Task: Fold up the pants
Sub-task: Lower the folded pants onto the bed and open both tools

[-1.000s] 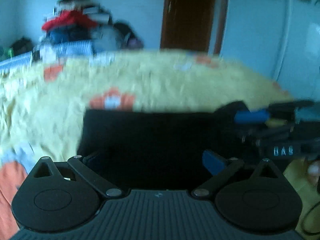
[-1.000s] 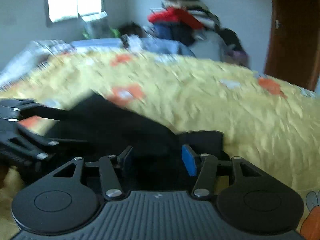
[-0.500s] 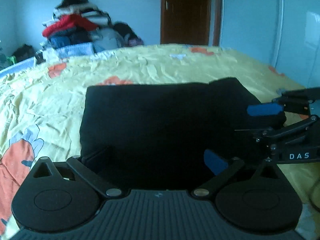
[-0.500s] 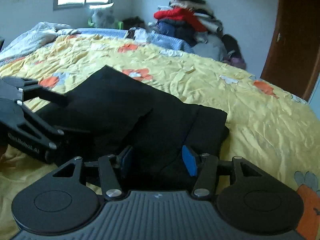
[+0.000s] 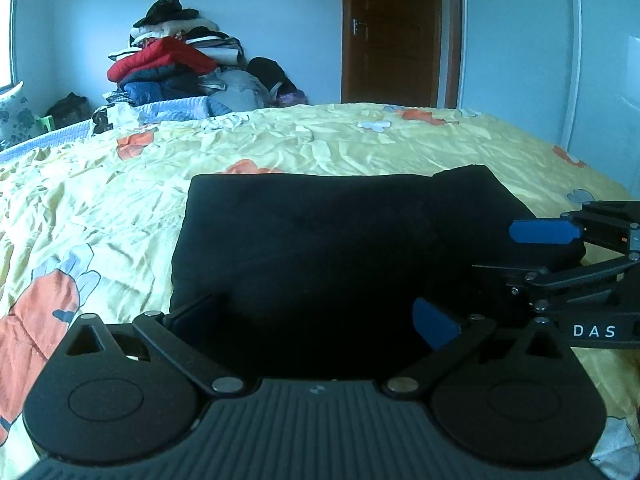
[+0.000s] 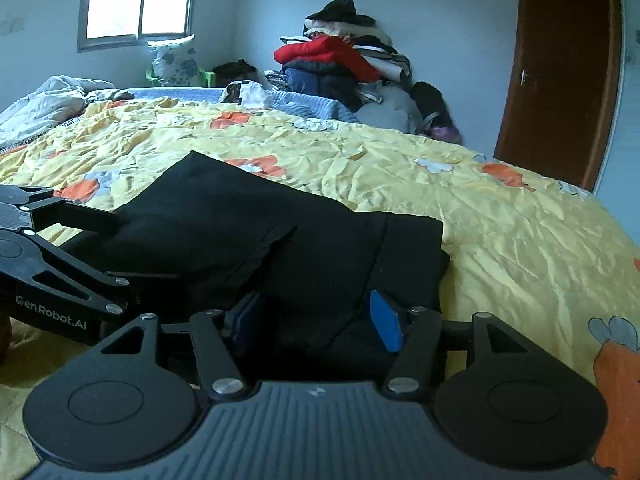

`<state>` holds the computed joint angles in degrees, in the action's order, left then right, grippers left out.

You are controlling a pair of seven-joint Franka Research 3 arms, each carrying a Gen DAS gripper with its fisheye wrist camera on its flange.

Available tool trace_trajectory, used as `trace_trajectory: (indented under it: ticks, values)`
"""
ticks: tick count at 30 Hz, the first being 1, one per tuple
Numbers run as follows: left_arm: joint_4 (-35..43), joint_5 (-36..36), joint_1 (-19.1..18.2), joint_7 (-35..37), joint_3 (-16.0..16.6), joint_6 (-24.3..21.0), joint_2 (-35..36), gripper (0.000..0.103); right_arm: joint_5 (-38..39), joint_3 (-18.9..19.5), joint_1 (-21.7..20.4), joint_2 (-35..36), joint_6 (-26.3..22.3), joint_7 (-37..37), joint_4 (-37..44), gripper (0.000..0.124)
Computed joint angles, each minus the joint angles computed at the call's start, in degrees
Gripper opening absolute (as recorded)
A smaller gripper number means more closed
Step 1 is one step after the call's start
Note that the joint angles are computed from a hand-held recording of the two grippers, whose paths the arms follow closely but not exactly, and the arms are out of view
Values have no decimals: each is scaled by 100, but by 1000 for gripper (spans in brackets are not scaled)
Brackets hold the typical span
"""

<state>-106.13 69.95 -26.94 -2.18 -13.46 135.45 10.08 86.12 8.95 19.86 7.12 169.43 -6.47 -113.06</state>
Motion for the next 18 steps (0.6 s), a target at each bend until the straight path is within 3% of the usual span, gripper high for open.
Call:
trace_trajectory:
  ticks: [6,9,10,11,15,18]
  values:
    - [-31,14,0,-77,-3,22,-14,103,218,9,7,6,60,-200,22,73]
    - [-103,29,35,-194,9,146,-63,103,413,35,85,60,407,-371,86,89]
    - [-140,39,57,-250,14,216,-88,103,360,52,155,137,728,-246,147,103]
    - [-154,24,79,-268,13,272,-97,103,-44,-42,254,188,862,280,138,103]
    - [-267,123,88,-426,-2,331,-194,103,-1154,-133,-121,138,-132,2320,17,103]
    - [-456,53,34,-798,-107,1,-409,103,-630,-66,-281,9,-116,2544,-112,103]
